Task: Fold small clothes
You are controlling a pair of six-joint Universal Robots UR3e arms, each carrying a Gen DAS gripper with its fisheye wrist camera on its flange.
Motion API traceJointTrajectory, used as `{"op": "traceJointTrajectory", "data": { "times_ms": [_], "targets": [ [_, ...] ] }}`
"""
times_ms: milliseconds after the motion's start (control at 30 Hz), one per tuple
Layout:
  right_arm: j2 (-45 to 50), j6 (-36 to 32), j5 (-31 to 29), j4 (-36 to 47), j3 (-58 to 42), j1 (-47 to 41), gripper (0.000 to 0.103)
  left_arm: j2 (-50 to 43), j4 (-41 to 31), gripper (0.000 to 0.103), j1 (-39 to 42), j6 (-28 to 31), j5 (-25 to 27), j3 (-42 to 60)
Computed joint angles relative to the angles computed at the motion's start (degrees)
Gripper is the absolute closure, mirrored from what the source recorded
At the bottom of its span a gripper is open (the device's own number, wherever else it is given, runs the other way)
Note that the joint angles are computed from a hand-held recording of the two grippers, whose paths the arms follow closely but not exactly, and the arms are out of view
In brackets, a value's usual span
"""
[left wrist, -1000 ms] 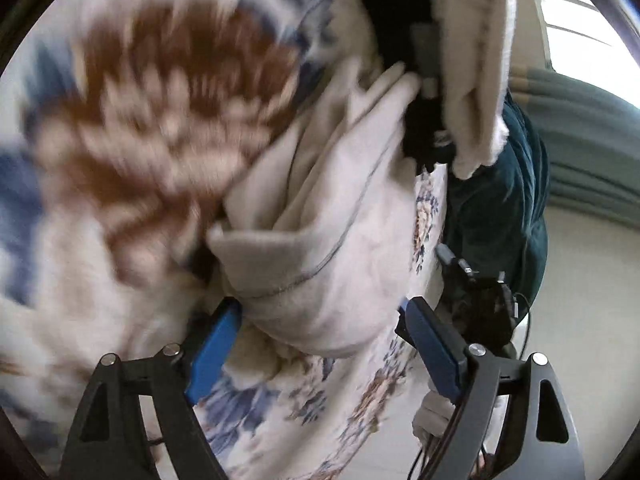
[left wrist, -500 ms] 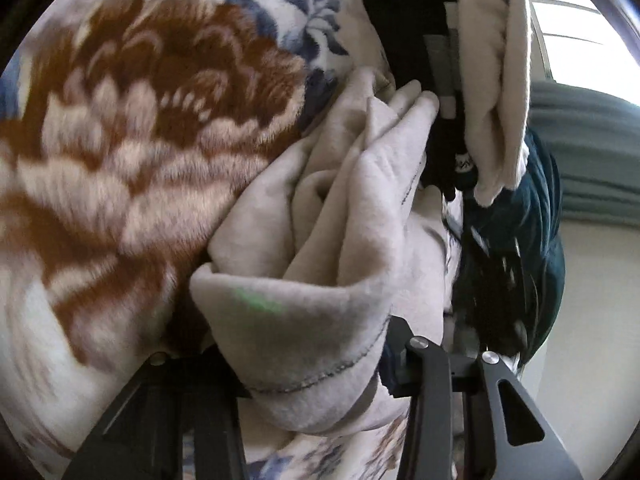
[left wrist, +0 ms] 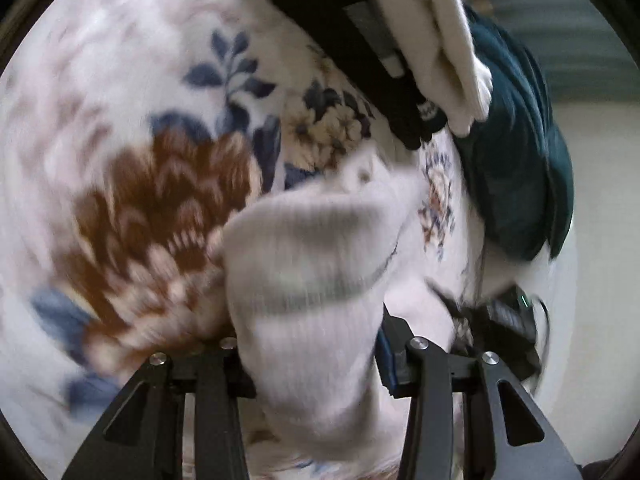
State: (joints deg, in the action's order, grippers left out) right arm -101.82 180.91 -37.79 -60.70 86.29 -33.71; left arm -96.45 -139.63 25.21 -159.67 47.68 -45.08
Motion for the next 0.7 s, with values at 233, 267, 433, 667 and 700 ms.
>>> {"op": "traceJointTrajectory", "data": {
  "times_ms": [233, 267, 433, 667, 700],
  "targets": [
    [-17.42, -11.03, -11.91, 32.50, -3.14, -10.38, 0.091, -5.17, -6.18, 0.045, 2.56, 8.84, 5.49, 4.29],
    [-16.81, -11.53, -13.41, 33.51, -3.87, -10.22, 0.090, -4.51, -7.66, 0.044, 3.54, 9.23, 5.36, 4.76],
    [-10.38, -16.29, -15.90, 34.47, -16.78, -13.03, 0.038, -0.55, -14.43, 0.042, 8.16, 8.42, 4.52, 10.52],
    [11.90, -11.29, -16.86, 10.93, -28.20, 2.51, 0.037, 11.99, 6.68, 0.042, -1.10, 1.09, 16.47, -7.50],
    [15.63, -11.49, -16.95, 8.54, -29.66, 5.01, 0.037, 13.23, 9.45, 0.041, -2.43, 0.21, 18.17, -11.71]
  ]
}}
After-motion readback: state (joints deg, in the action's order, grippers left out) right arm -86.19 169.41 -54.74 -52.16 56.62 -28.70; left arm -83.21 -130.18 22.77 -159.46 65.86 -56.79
